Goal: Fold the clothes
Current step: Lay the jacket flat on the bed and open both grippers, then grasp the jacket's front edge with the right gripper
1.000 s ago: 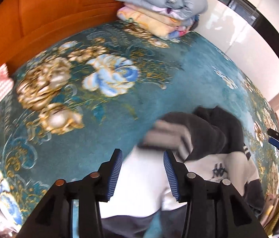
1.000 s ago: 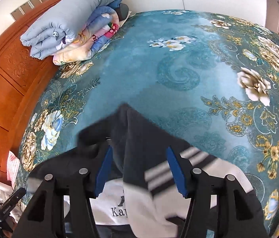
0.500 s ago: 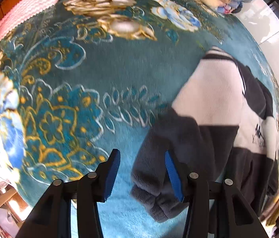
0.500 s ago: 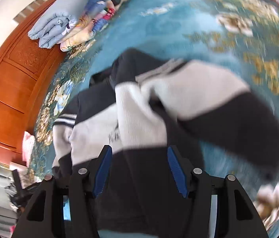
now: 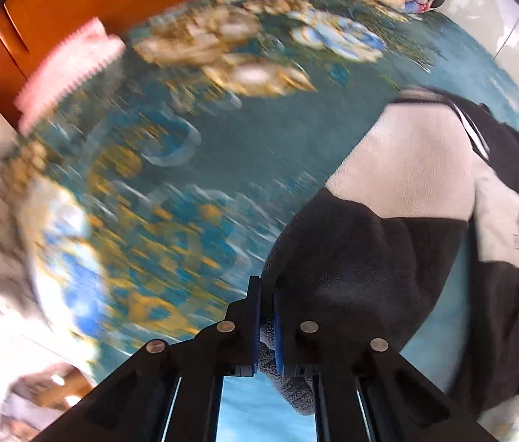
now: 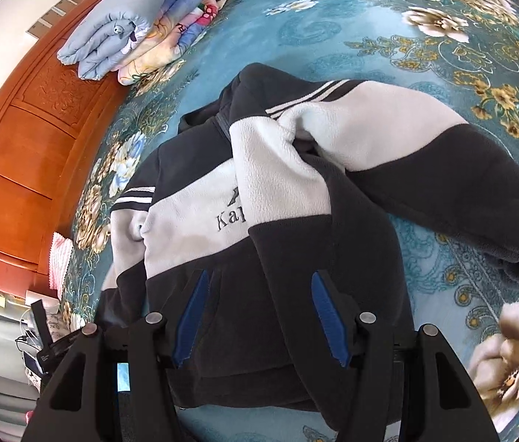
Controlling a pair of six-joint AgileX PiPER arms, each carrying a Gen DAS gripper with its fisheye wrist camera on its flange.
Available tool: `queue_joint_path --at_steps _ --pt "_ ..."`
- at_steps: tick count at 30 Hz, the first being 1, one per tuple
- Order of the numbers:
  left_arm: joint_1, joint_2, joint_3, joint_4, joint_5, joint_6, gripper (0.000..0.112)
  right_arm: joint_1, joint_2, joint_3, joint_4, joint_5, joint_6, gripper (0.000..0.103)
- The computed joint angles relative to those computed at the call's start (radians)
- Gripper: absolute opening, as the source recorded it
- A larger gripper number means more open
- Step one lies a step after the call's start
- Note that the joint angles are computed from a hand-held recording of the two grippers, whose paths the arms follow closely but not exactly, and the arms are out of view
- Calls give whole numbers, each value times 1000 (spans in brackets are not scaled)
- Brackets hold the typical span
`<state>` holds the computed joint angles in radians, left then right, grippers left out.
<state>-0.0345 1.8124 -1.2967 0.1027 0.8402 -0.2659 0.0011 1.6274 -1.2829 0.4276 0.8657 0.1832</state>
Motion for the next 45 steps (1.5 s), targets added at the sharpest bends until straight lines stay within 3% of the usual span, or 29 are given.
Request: queue_joint_path --at_steps 4,11,19,23,26,28,32,35,40,45 --pt "70 17 -78 94 21 -18 6 19 8 -12 -39 9 40 60" --pt "125 237 -416 229 97 92 7 42 19 -64 -168 57 157 59" --pt "182 332 -488 120 128 186 8 99 16 -123 -299 131 317 60" --pt "234 295 -494 -31 172 278 11 146 -1 -114 -294 104 367 60" --pt "268 241 -474 -98 205 294 20 172 -20 -91 -270 59 386 60" --pt "270 190 -436 -96 206 280 26 181 -44 -57 -243 17 381 60" --pt "303 58 -329 -228 190 304 39 199 -103 15 -244 -43 363 63" --pt "326 -73 -191 -371 140 352 54 194 -120 30 -267 -33 330 65" --pt "331 -260 -2 -540 104 406 56 158 -150 19 -258 -10 228 77" --pt "228 -345 40 -556 111 326 60 110 -171 34 -245 -3 132 77"
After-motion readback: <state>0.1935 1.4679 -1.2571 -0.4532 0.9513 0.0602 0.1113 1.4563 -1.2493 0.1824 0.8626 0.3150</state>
